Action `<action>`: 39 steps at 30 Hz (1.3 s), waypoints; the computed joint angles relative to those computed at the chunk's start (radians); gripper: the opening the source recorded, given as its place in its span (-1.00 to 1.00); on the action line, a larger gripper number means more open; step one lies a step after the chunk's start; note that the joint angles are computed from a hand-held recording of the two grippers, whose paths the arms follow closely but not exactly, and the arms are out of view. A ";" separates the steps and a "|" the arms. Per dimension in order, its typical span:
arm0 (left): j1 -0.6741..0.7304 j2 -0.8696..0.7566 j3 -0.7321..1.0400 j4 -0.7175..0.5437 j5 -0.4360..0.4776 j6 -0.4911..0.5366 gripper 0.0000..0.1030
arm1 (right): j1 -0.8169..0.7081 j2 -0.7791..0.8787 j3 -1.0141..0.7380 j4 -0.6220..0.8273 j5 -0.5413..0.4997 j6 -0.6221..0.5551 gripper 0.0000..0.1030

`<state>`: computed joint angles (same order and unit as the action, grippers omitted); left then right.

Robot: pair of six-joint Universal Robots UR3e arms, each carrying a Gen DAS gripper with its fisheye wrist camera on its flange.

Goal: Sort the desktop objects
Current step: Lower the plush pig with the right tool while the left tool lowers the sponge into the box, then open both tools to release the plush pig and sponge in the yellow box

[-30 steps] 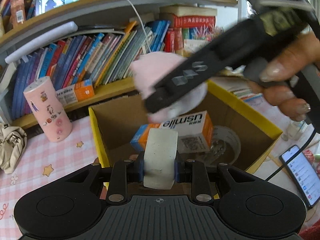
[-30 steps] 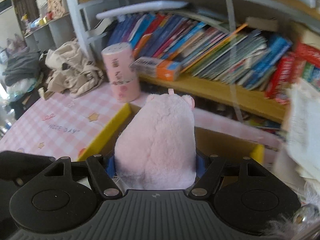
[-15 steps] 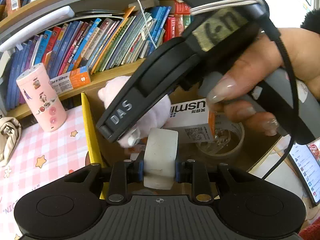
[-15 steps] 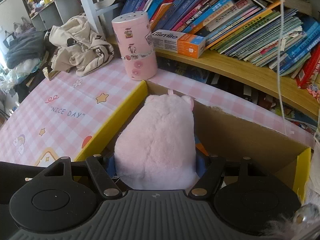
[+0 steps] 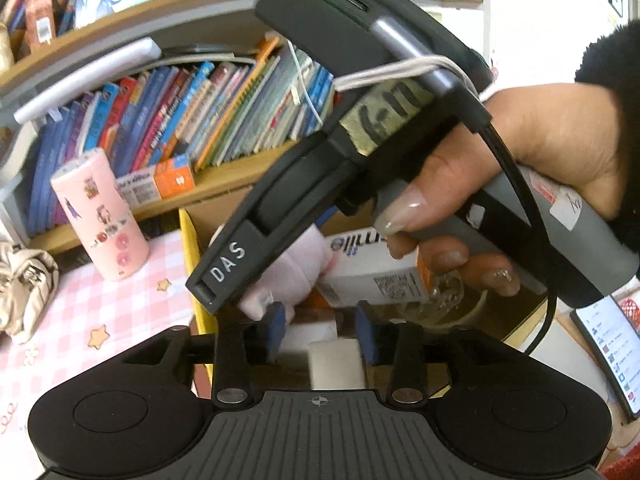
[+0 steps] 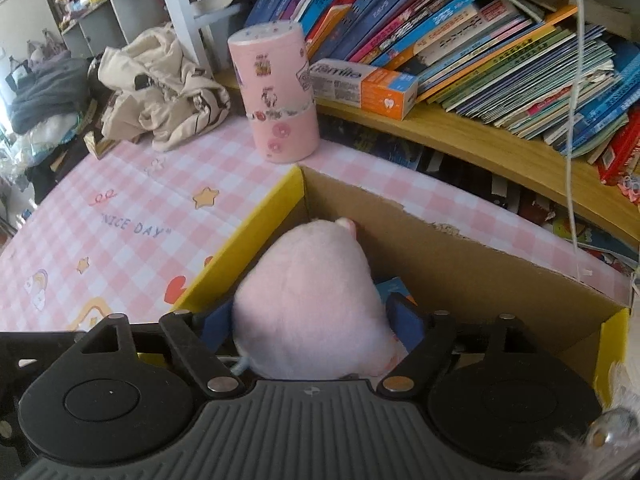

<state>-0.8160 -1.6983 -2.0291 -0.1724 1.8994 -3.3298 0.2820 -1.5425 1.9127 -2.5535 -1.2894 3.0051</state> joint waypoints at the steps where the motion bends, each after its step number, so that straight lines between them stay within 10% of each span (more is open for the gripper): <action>1: -0.010 -0.001 0.004 0.004 0.013 -0.004 -0.15 | -0.002 -0.013 0.007 -0.002 0.001 0.003 0.64; 10: -0.105 -0.020 0.024 0.053 0.142 -0.006 0.48 | -0.003 -0.162 0.088 -0.012 -0.044 0.031 0.74; 39: -0.234 0.532 -0.394 -0.020 0.352 -0.114 0.89 | 0.563 -0.459 0.223 0.109 -0.783 0.651 0.95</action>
